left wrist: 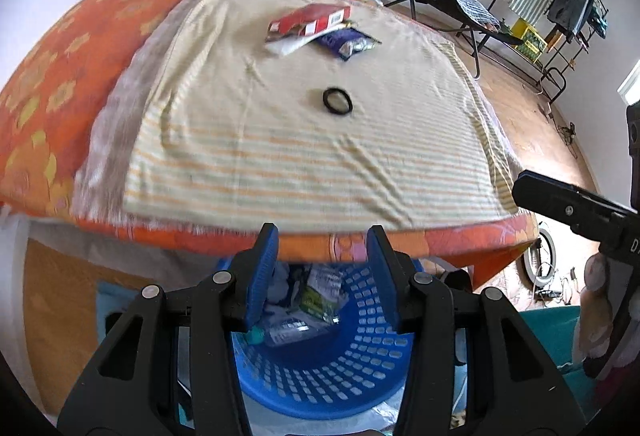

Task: Collect trash
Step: 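Move both open tools back over the bed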

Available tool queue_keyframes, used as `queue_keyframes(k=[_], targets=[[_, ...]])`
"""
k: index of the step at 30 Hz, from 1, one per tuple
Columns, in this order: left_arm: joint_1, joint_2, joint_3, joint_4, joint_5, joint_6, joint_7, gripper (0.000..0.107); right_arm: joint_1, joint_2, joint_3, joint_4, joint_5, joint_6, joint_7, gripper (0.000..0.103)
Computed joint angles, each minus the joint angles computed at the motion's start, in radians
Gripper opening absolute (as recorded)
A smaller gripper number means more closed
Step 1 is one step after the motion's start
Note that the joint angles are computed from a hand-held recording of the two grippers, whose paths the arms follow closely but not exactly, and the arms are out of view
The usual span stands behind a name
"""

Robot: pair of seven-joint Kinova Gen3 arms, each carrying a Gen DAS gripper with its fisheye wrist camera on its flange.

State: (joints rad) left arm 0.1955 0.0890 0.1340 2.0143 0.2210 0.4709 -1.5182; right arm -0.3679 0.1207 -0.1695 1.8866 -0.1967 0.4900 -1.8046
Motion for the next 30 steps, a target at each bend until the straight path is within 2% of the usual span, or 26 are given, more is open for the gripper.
queue_keyframes(k=[6, 9, 12, 18, 30], targets=[[-0.012, 0.070, -0.004, -0.100, -0.014, 0.037, -0.030, 0.047, 0.013, 0.036, 0.018, -0.059, 0.048, -0.020, 0.015, 0.065], [-0.005, 0.109, -0.007, -0.150, -0.046, 0.049, -0.023, 0.047, 0.064, 0.074, 0.009, -0.107, -0.011, -0.022, 0.071, 0.065], [-0.022, 0.144, 0.007, -0.189, -0.030, 0.060, -0.056, 0.047, 0.118, 0.121, -0.001, -0.160, -0.085, -0.013, 0.119, 0.065], [-0.052, 0.232, 0.042, -0.282, 0.029, 0.094, -0.138, 0.047, 0.174, 0.245, -0.001, -0.291, -0.146, 0.027, 0.117, 0.065], [-0.025, 0.393, 0.035, -0.441, 0.009, 0.141, -0.161, 0.047, 0.250, 0.475, -0.045, -0.508, -0.225, 0.074, 0.083, 0.065]])
